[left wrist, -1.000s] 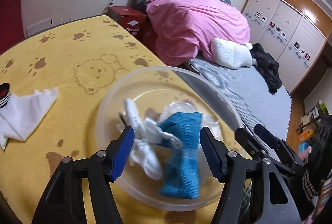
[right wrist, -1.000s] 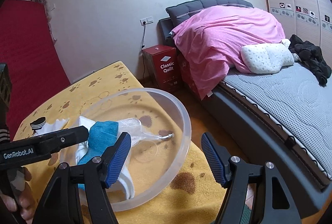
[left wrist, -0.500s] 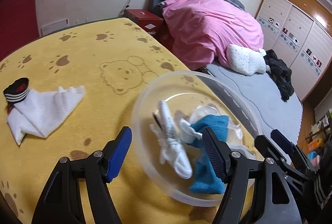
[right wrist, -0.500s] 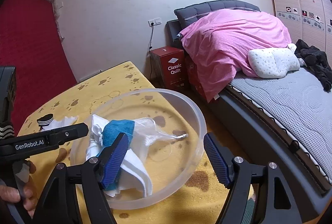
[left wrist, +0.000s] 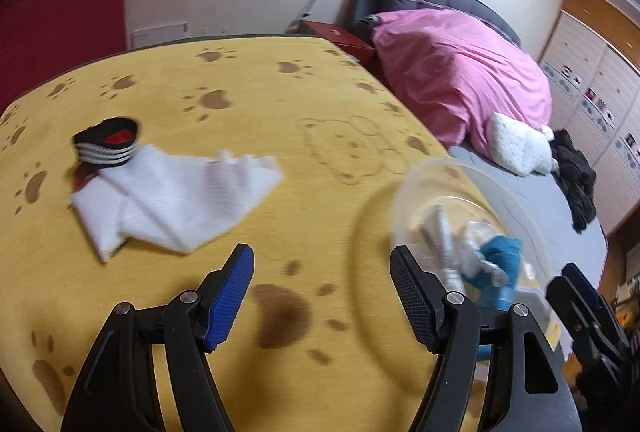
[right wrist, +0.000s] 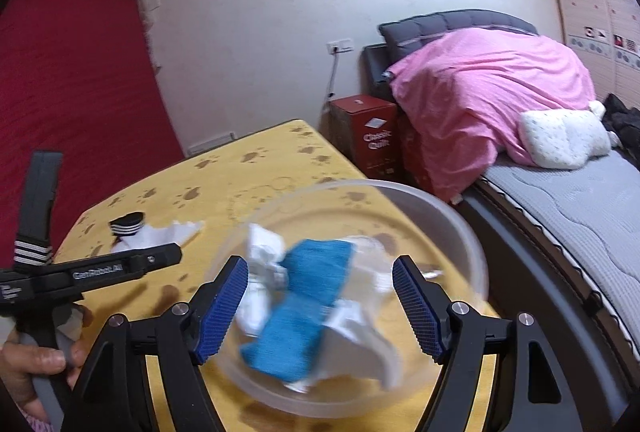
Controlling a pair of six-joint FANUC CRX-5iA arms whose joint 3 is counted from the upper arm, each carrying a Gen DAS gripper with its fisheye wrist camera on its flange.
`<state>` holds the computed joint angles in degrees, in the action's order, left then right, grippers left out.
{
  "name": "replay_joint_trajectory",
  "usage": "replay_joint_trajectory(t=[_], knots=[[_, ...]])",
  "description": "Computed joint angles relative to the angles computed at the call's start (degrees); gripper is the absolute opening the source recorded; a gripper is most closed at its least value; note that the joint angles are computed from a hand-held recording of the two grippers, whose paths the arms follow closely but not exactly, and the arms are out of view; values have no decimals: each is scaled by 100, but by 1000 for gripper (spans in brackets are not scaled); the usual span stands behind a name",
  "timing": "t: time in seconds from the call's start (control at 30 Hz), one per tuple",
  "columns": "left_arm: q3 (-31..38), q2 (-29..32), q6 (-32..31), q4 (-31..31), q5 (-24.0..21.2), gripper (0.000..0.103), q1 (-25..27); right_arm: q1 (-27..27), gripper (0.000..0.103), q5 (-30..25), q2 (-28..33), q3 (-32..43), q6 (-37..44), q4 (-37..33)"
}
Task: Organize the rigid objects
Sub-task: 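Move the right gripper from the basin to the white wipe on the table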
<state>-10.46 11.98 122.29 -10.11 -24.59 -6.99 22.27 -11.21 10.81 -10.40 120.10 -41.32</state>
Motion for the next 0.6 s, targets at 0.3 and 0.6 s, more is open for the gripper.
replay_joint_trajectory(t=[0.3,0.6], knots=[[-290,-329,861,-648,-165,71,355,172,78,-644,88,347,1055,-600],[-576,-611,1520,-1205,-275,71,678,490,79,-1314,371,776,939,-229]])
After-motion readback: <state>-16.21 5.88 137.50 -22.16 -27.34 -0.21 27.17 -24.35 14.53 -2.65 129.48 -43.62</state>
